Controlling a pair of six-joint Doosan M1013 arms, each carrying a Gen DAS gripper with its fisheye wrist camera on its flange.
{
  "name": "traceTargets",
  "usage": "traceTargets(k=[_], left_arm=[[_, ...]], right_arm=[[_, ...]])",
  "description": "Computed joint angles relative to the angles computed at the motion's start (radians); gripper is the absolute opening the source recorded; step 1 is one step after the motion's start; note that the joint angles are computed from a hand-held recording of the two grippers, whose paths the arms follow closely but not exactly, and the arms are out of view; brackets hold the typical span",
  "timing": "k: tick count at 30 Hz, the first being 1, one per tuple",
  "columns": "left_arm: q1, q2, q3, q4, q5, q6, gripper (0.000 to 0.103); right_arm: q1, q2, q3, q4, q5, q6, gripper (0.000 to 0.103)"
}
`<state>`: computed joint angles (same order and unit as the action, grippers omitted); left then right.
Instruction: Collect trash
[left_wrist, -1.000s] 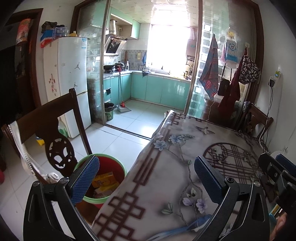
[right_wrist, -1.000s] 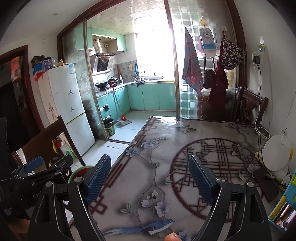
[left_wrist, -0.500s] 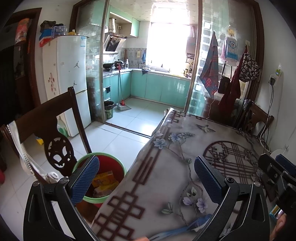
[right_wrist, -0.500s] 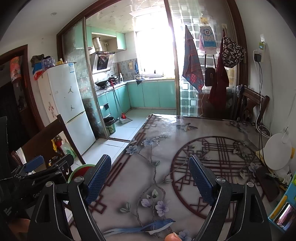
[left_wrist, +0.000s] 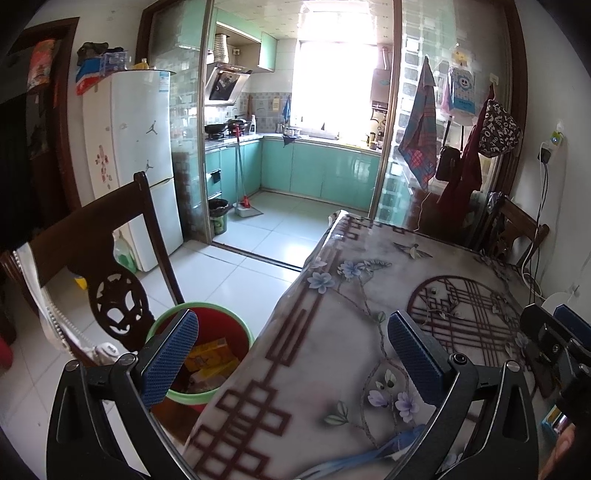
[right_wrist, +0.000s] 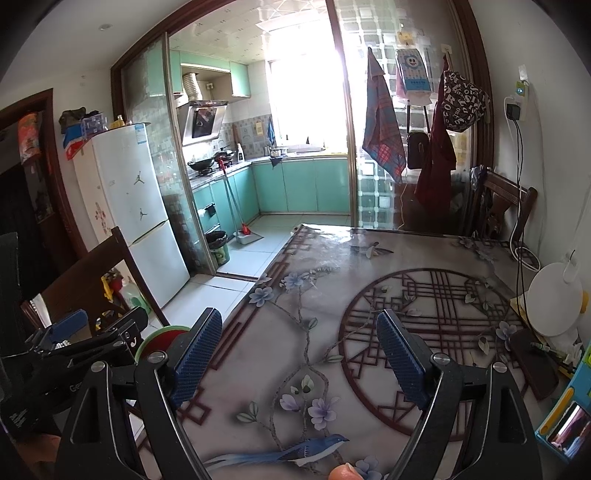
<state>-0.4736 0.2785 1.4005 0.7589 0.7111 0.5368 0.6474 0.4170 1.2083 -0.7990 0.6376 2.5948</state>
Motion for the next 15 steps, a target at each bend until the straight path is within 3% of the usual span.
traceTargets(k=[15], left_arm=[[0.000, 0.000, -0.003, -0.046, -0.035, 0.062, 0.103]], right_arm=[[-0.002, -0.002, 0.002, 0.011, 0.005, -0.003, 0.086]])
